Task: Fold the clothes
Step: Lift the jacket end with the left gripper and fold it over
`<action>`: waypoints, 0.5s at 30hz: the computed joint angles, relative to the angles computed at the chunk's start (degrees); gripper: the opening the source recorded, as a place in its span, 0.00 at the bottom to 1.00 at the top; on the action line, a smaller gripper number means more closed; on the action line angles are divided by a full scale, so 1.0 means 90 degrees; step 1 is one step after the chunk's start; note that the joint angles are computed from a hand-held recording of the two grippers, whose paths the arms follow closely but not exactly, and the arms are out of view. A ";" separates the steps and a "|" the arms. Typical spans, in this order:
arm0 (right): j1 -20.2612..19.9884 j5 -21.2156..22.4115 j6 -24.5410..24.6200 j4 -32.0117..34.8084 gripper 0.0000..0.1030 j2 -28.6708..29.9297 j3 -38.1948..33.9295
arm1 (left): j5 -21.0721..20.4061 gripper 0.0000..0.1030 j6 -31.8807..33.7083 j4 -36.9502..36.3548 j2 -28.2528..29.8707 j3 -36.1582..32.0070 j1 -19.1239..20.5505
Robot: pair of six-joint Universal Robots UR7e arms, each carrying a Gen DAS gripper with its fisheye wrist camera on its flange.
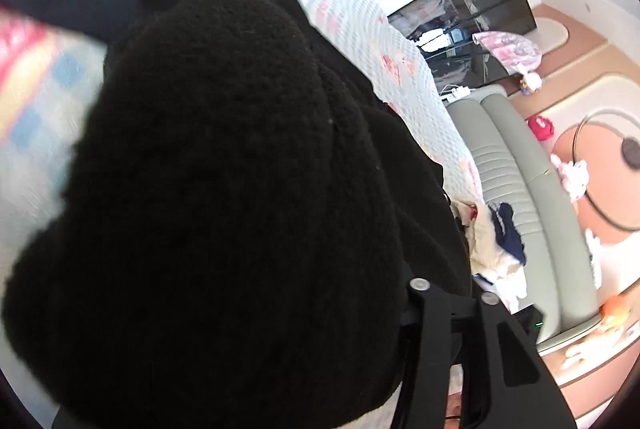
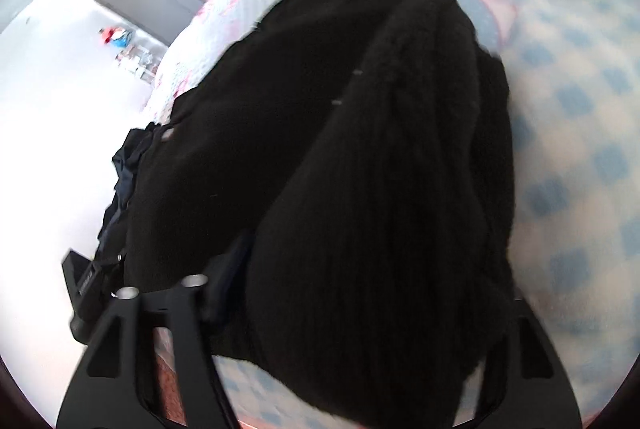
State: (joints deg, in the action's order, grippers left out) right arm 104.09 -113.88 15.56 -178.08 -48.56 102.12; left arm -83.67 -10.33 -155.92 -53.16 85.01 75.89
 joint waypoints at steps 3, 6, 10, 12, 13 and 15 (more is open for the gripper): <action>0.0226 0.0022 -0.0315 -0.0079 0.40 -0.0251 0.0186 | -0.0102 0.39 0.0234 0.0129 -0.0309 0.0164 -0.0115; 0.0461 0.0088 -0.0446 -0.0195 0.39 -0.0498 0.0416 | 0.0019 0.38 0.0425 0.0206 -0.0612 0.0374 -0.0284; 0.0763 -0.0001 -0.0364 -0.0124 0.39 -0.0782 0.0741 | 0.0128 0.38 0.0403 0.0453 -0.1075 0.0776 -0.0431; 0.0841 -0.0001 -0.0140 0.0053 0.39 -0.0971 0.0981 | 0.0118 0.38 0.0306 0.0633 -0.1315 0.1020 -0.0454; 0.0868 -0.0022 -0.0018 0.0161 0.39 -0.1054 0.1100 | 0.0114 0.38 0.0262 0.0718 -0.1415 0.1147 -0.0450; 0.0900 -0.0042 0.0210 0.0296 0.39 -0.1184 0.1345 | 0.0120 0.38 0.0176 0.0882 -0.1593 0.1386 -0.0428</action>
